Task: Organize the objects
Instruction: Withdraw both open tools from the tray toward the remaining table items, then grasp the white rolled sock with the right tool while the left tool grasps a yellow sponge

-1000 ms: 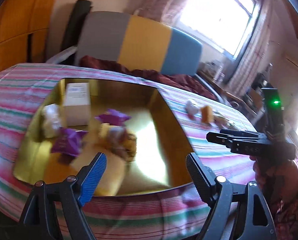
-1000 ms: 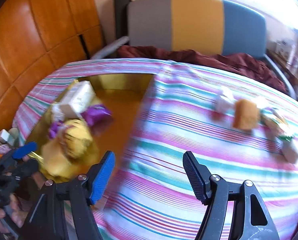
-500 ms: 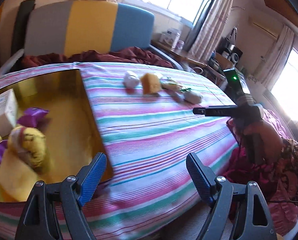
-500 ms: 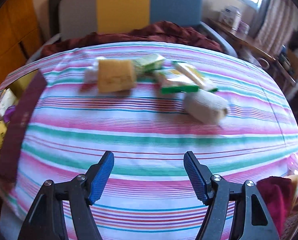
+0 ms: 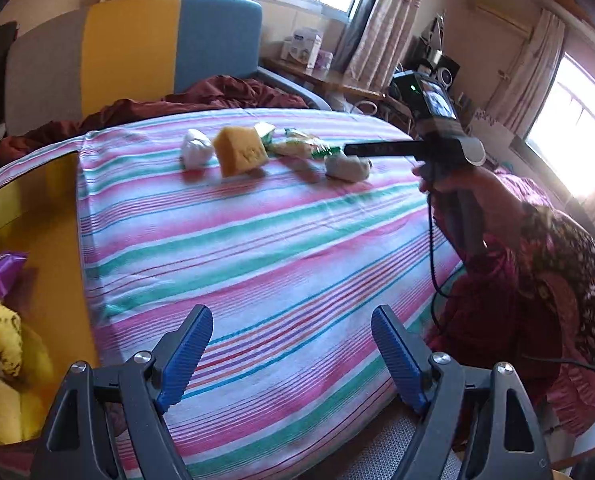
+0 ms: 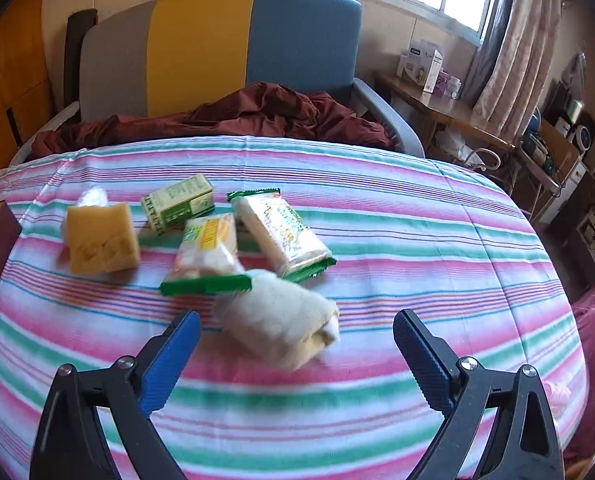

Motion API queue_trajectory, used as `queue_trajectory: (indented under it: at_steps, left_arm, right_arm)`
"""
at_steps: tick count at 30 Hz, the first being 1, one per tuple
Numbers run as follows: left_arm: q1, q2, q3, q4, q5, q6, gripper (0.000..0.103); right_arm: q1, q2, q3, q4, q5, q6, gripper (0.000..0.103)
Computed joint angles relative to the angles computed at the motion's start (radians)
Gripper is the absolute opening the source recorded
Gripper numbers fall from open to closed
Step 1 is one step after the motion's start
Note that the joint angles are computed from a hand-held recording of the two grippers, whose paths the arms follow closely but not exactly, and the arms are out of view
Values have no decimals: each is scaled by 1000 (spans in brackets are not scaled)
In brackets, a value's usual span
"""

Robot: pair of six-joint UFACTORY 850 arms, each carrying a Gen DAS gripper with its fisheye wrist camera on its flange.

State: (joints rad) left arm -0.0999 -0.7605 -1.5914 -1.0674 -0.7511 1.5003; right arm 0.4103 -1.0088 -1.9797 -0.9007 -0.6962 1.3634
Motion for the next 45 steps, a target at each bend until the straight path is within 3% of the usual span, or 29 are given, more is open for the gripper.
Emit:
queue_trajectory:
  at_steps: [4, 13, 15, 21, 28, 36, 42, 45]
  left_arm:
    - [-16, -16, -16, 34, 14, -43, 83]
    - [-43, -63, -69, 89, 29, -143, 83]
    - [-48, -70, -75, 99, 32, -155, 83]
    - [-56, -81, -84, 111, 34, -173, 83]
    - [-65, -99, -113, 128, 40, -213, 83]
    - [-77, -138, -196, 138, 62, -282, 83]
    - [-114, -233, -372, 213, 95, -390, 83]
    - [-141, -322, -533, 307, 102, -490, 83]
  right_arm:
    - [-26, 4, 35, 9, 100, 39, 98]
    - [-39, -46, -26, 109, 130, -73, 95]
    - [-35, -69, -60, 130, 114, -122, 87]
    - [-29, -81, -77, 122, 76, -126, 79]
    - [-26, -97, -129, 218, 9, -214, 74]
    - [-36, -35, -56, 333, -56, -187, 73]
    - [-32, -51, -83, 327, -99, -198, 74]
    - [-33, -54, -89, 329, -103, -207, 74]
